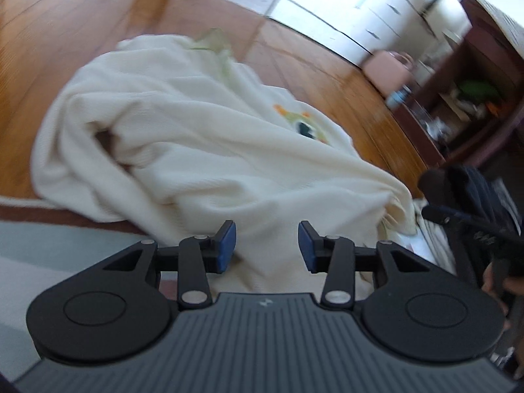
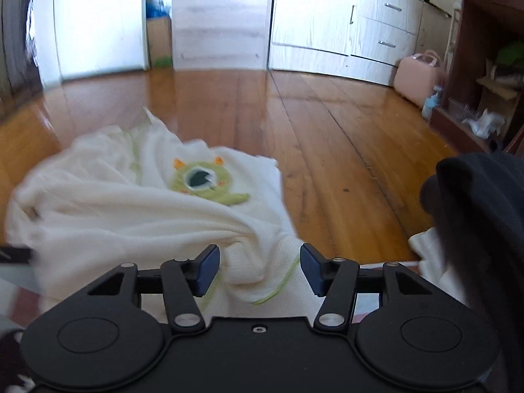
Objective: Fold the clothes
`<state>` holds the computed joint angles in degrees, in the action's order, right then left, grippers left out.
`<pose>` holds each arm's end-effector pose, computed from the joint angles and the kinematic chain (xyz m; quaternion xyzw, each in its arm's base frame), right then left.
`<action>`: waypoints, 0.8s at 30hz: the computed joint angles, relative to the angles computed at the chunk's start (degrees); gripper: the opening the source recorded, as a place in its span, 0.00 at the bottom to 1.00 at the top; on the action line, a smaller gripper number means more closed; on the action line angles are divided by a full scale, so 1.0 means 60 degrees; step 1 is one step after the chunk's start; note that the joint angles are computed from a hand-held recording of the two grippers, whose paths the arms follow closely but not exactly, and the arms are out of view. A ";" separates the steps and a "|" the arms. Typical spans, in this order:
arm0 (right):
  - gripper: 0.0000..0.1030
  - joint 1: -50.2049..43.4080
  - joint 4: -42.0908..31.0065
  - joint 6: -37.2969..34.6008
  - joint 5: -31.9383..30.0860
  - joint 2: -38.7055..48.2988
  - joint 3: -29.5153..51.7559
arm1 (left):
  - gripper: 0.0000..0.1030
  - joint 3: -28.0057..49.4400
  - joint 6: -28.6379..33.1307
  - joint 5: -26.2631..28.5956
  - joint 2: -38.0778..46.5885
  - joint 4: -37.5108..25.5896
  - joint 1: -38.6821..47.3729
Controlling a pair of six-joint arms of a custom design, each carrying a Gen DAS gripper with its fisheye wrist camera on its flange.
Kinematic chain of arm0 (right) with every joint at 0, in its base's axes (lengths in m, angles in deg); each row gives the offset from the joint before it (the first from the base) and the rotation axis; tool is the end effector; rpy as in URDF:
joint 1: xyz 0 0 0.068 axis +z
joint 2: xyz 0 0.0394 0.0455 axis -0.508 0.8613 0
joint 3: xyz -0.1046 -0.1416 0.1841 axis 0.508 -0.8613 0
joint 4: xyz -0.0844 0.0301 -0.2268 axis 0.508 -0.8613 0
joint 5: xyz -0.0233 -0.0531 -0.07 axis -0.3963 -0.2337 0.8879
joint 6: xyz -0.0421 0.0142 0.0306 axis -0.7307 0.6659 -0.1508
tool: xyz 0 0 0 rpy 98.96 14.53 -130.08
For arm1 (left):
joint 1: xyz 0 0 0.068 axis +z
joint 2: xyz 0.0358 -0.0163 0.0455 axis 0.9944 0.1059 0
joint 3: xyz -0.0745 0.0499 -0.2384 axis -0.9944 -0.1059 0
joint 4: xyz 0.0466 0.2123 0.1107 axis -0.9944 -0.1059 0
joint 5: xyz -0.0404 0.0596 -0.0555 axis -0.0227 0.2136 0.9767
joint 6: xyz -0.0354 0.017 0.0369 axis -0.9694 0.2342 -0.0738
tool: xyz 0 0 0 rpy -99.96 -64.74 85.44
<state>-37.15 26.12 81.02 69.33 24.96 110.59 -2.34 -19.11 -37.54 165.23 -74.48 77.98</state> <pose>0.2538 -0.0285 0.2026 0.0660 0.9070 -0.0031 0.4159 0.3038 -0.0507 0.2157 0.0968 0.9014 -0.2942 0.3026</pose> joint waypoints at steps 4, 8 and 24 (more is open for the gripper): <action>0.58 -0.1104 -0.1372 -0.1152 -0.3138 -0.0389 -0.0241 | 0.62 0.0020 0.0617 -0.0185 0.0034 -0.0012 -0.0795; 0.58 -0.1390 -0.2023 -0.1290 -0.3731 -0.0633 -0.0693 | 0.63 -0.0192 0.1224 -0.1476 0.0410 0.0613 -0.1508; 0.58 -0.0554 -0.1214 -0.0964 -0.4290 0.0763 -0.0406 | 0.00 -0.0238 0.0148 0.2441 -0.3548 -0.2343 0.2422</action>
